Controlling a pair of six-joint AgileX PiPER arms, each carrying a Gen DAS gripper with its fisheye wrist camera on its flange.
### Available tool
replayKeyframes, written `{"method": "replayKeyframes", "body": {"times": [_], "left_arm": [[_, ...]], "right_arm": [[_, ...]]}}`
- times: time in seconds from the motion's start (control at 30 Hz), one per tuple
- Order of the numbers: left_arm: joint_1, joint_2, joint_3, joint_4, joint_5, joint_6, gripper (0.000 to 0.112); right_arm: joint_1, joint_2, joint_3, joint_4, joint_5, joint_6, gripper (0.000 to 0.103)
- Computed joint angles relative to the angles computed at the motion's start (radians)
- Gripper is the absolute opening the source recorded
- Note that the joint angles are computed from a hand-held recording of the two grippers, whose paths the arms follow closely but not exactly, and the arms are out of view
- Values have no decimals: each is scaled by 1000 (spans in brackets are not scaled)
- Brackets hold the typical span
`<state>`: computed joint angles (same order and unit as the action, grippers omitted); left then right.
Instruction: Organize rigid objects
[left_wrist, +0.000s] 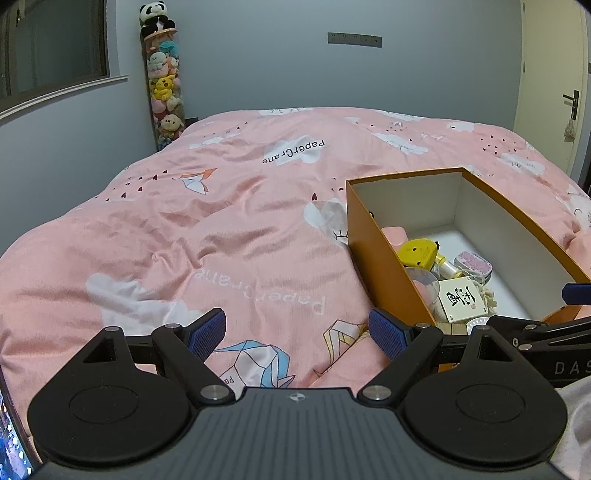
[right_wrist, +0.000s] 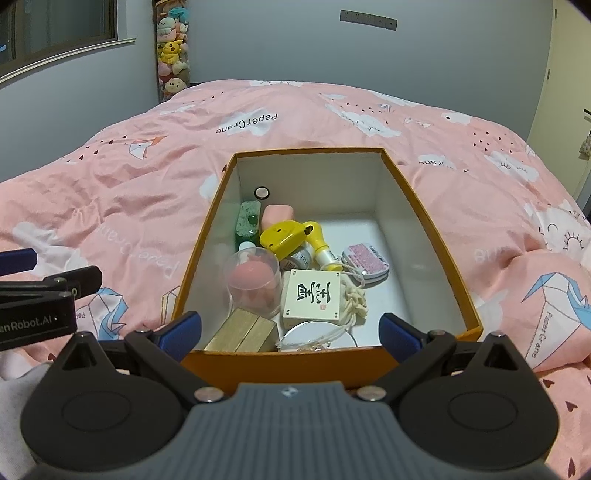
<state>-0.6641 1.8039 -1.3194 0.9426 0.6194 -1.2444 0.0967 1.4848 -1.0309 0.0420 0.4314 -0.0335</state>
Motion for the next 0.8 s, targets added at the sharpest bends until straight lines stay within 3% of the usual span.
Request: {"method": "replayKeyframes", "body": {"times": [0.8], "left_arm": [[10,-1,6,-7,-5,-2,102]], "right_arm": [[-7,10,-5,23,3,-21,100]]}}
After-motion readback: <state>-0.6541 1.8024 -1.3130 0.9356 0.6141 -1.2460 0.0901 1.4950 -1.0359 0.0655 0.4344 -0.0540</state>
